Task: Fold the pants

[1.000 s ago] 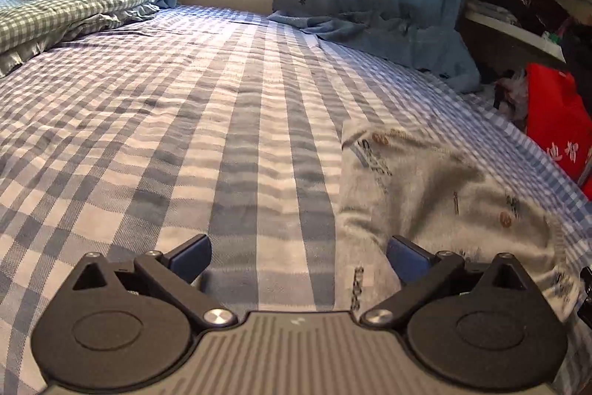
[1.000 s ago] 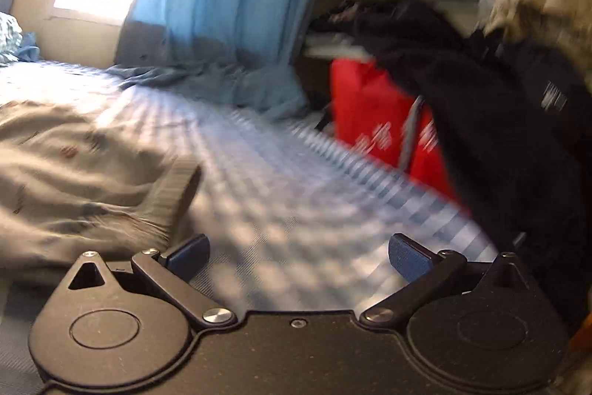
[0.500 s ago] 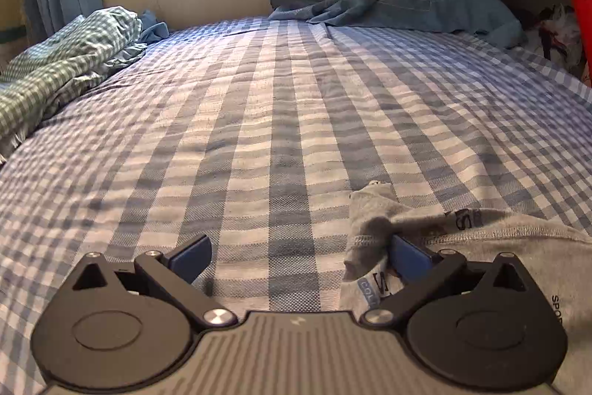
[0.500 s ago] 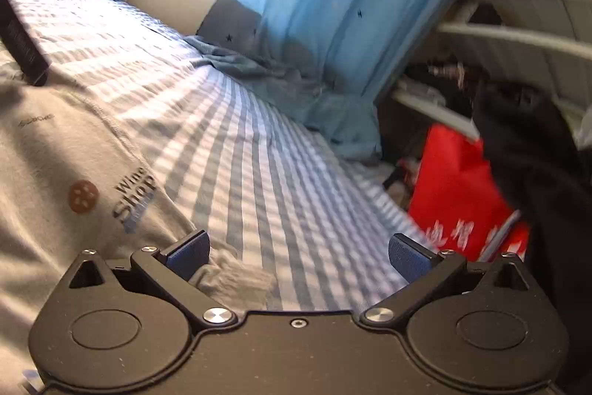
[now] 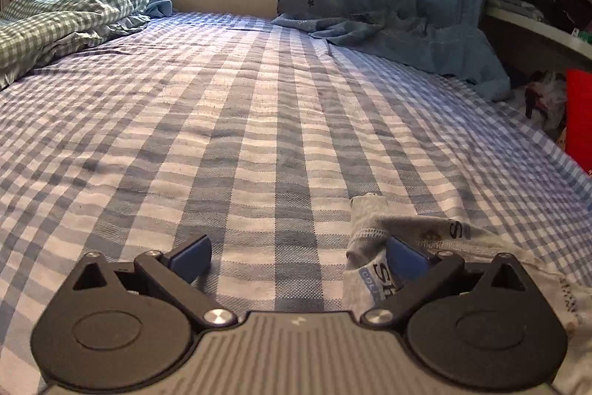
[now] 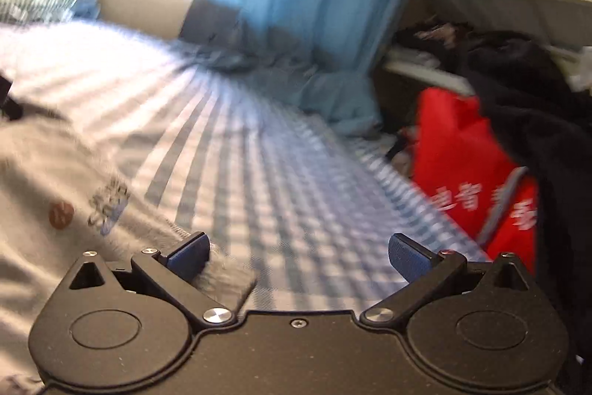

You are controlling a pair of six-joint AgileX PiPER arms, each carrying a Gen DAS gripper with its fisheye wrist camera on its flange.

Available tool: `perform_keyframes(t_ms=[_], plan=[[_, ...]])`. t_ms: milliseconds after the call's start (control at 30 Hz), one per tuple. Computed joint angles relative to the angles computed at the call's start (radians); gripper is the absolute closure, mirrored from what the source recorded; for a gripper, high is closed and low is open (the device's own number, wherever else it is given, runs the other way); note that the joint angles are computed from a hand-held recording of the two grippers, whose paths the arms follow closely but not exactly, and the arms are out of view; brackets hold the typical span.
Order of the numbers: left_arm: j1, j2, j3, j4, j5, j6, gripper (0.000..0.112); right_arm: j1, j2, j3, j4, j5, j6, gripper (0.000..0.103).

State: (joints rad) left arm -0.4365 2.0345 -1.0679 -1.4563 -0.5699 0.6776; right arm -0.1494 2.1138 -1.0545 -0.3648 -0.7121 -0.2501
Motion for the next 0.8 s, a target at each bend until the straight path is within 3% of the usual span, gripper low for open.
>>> perform_keyframes(t_ms=[100, 233, 367, 433, 600, 800], plan=[[-0.062, -0.092, 0.128, 0.100, -0.059, -0.179, 0.010, -0.044, -0.098, 0.147, -0.077, -0.097, 0.100, 0.001], [-0.189, -0.183, 0.265, 0.117, -0.090, -0.256, 0.010, -0.080, -0.160, 0.293, -0.139, -0.158, 0.111, 0.001], [-0.312, -0.151, 0.318, 0.027, -0.107, -0.209, 0.010, -0.099, -0.161, 0.373, -0.111, -0.123, 0.078, 0.001], [-0.374, -0.142, 0.349, 0.033, -0.177, -0.246, 0.010, -0.121, -0.145, 0.397, -0.110, -0.142, 0.107, 0.001], [-0.378, -0.149, 0.378, 0.069, -0.175, -0.303, 0.010, -0.162, -0.098, 0.416, -0.154, -0.209, 0.272, 0.001], [-0.385, -0.153, 0.407, 0.121, -0.187, -0.377, 0.010, -0.170, -0.058, 0.452, -0.122, -0.321, 0.209, 0.001]])
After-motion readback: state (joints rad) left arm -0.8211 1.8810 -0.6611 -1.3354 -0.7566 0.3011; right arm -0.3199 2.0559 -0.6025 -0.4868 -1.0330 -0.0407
